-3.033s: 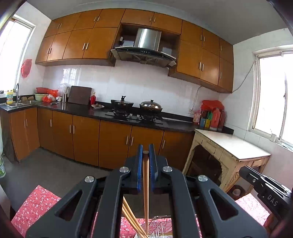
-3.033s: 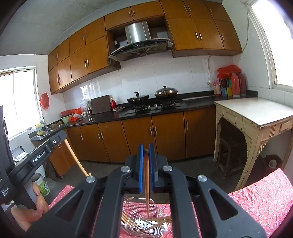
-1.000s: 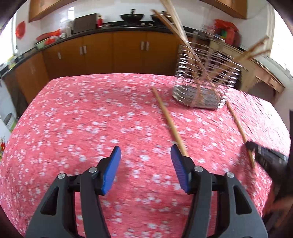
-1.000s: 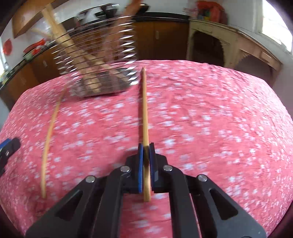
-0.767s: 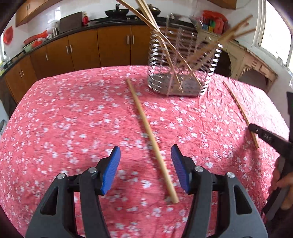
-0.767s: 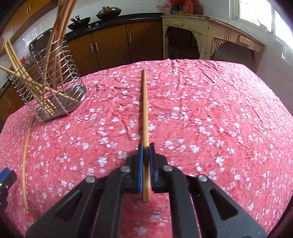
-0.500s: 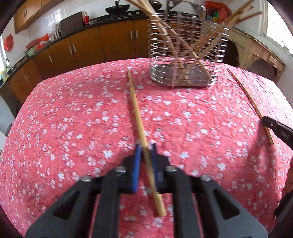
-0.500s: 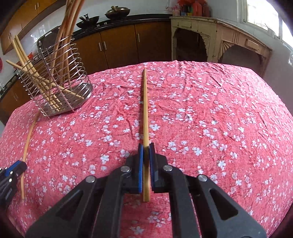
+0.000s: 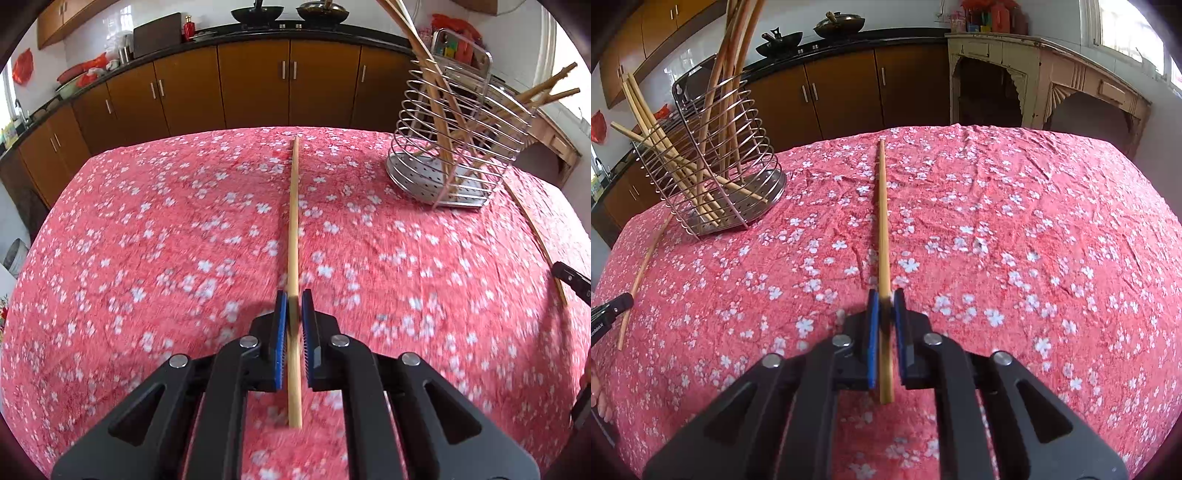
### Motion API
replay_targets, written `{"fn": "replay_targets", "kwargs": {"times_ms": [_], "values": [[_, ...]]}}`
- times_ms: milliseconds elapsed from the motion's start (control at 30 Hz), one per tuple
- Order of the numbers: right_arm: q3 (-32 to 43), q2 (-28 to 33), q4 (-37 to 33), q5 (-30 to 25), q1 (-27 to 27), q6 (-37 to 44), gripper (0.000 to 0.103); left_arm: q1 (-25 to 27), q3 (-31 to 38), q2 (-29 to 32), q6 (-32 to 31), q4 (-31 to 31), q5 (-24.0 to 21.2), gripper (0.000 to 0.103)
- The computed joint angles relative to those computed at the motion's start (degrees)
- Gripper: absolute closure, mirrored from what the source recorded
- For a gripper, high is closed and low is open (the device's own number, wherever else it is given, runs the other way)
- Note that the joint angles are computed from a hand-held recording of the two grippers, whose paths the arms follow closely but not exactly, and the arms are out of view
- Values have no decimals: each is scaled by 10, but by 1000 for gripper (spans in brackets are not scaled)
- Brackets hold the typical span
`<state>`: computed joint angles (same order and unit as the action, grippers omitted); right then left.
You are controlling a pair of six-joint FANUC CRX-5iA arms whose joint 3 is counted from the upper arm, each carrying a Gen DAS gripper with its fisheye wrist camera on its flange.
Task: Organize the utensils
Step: 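Move both open tools down toward the last chopstick on the tablecloth, then close the right tool on the chopstick while the left tool grips it too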
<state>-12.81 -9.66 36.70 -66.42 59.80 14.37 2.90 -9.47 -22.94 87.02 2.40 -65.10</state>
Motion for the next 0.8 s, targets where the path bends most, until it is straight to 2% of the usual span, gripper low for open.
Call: {"fn": "replay_targets", "kwargs": {"times_ms": [33,67,100,167,367,433,667,800], "values": [[-9,-8,7,-3,6,-8,69,4,-8,-10,-7,0,-1,89],[-16,-15,11,-5,11,-12,68,9,-20,-23,-18,4,-1,76],[-21,-21,12,-9,16,-11,68,9,-25,-31,-20,1,-1,59],[-30,-28,18,-16,25,-9,66,-15,-26,-35,0,-26,-2,50],[-37,-39,4,-5,24,-12,60,-27,-26,-36,14,-40,-4,45],[-37,-39,1,1,23,-6,54,-21,-19,-30,9,-35,-7,44],[-4,0,4,-43,34,38,43,-3,-22,-35,-5,-19,-11,41],[-7,-3,1,-37,32,37,41,0,-22,-34,-10,-14,-12,38]]}}
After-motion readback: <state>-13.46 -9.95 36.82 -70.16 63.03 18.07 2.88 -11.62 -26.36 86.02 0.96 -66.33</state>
